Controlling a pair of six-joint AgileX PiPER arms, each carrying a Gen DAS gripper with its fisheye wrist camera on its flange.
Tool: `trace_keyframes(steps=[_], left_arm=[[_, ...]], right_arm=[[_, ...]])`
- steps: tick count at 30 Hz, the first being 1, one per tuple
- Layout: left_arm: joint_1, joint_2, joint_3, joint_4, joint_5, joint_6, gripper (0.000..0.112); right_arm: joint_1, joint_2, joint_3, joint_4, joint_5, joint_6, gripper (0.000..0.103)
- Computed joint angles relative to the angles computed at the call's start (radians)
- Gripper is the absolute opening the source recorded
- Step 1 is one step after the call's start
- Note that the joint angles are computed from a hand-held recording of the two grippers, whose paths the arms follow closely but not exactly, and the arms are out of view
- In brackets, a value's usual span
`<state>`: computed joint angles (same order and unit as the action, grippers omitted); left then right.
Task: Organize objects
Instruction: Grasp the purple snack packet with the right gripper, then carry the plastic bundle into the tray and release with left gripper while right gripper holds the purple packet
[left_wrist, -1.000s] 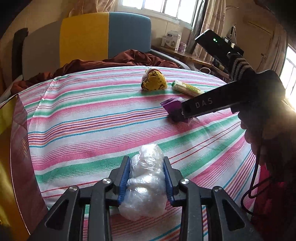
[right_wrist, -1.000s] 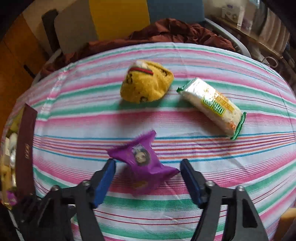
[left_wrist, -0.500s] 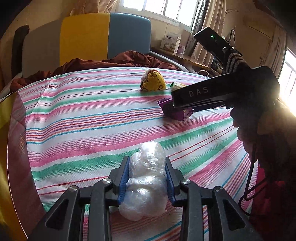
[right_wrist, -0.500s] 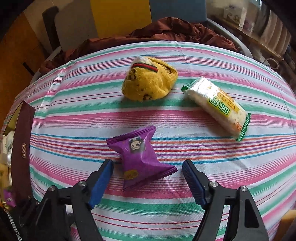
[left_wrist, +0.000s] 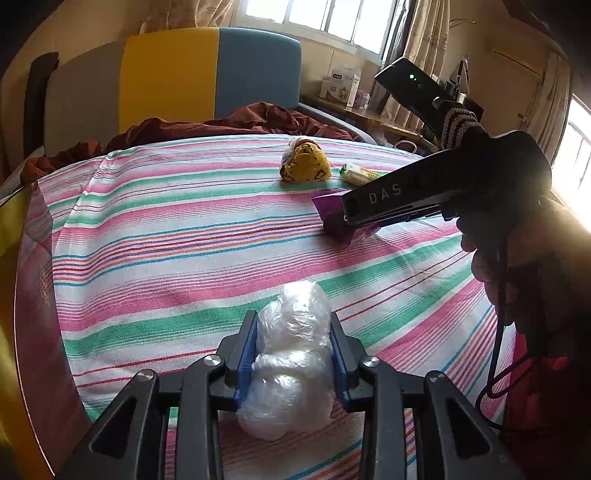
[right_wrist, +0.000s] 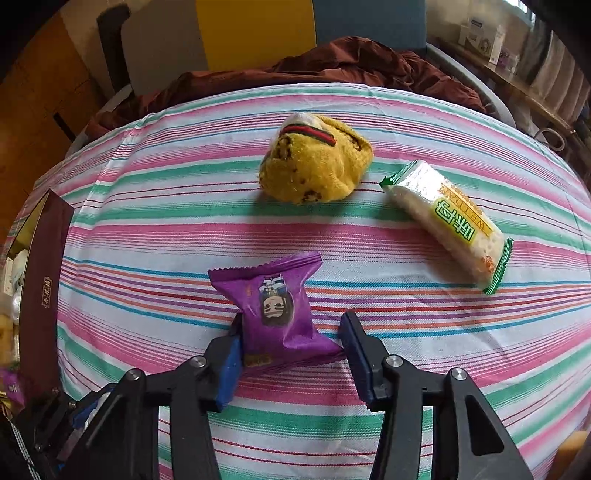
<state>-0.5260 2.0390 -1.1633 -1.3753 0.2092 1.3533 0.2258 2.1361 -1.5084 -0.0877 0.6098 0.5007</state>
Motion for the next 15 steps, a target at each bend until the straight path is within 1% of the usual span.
trace_keyframes(steps=[10,15], left_arm=[[-0.021,0.002,-0.002,0.04,-0.044,-0.028,0.034],[-0.028,-0.001,0.005,0.015,-0.059,0.0,0.034]], right_arm=[[0.03,0.007,-0.01,-0.071,0.023,0.06,0.052],[0.045,0.027,-0.039,-0.105,0.04,0.077,0.052]])
